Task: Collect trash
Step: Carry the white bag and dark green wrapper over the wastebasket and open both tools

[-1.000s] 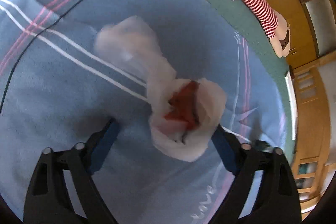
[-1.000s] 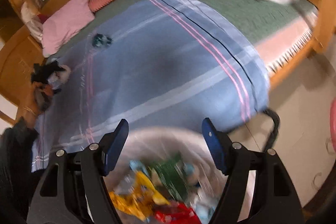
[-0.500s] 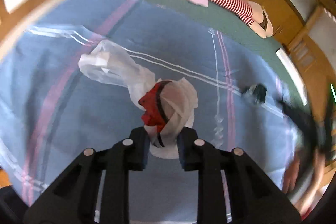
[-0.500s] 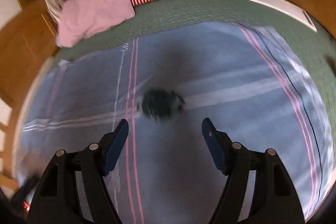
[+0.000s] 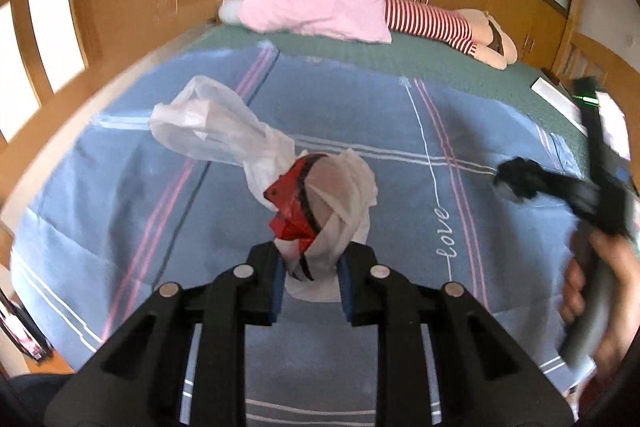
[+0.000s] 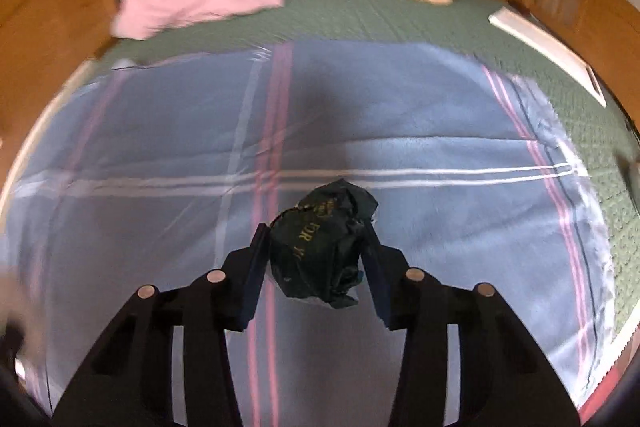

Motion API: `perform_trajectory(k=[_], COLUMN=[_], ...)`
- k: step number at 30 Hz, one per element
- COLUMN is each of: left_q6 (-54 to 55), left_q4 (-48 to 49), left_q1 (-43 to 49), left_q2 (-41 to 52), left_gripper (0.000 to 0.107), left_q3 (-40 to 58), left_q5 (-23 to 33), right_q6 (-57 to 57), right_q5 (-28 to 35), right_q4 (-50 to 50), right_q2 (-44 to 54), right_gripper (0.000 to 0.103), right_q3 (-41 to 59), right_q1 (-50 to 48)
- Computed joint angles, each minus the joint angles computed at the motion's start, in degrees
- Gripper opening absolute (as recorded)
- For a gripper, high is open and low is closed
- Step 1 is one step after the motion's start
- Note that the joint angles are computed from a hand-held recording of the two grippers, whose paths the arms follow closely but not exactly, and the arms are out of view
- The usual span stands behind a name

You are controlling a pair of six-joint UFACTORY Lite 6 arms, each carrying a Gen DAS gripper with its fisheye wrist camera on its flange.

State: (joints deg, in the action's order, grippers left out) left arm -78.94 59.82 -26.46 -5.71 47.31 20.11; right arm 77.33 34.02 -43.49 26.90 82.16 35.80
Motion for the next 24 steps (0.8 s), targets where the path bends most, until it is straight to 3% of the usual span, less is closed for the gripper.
perform_trajectory(k=[4, 11, 13, 18, 24], left_q6=[-2.0, -2.7, -2.8, 4.8, -2.8], left_q4=[2.1, 3.3, 4.0, -2.0, -1.8], left_q1=[-1.6, -8.0, -11.3, -23.0, -51.8], left_q2=[-2.5, -10.4, -13.0, -27.8, -37.6], left_gripper=[0.023, 0.023, 0.023, 0.023, 0.023], left_q3=[-2.5, -10.8, -11.4, -10.3, -7.3], left_q5=[0.3, 0.7, 5.1, 20.0, 43.8], right_q6=[10.8, 32.3, 36.5, 45.8, 58.7], right_q5=[2.7, 26.6, 32.5, 54.3, 69.8], right_q4=[-5.6, -7.4, -5.8, -0.4, 5.1], right_q2=[-16.6, -32.1, -35.5, -41.1, -38.2], right_gripper=[0.046, 0.046, 0.046, 0.046, 0.046], right_q3=[-16.2, -30.5, -32.2, -29.6, -22.3], right_q1=[10.5, 36.6, 42.7, 62.2, 79.5])
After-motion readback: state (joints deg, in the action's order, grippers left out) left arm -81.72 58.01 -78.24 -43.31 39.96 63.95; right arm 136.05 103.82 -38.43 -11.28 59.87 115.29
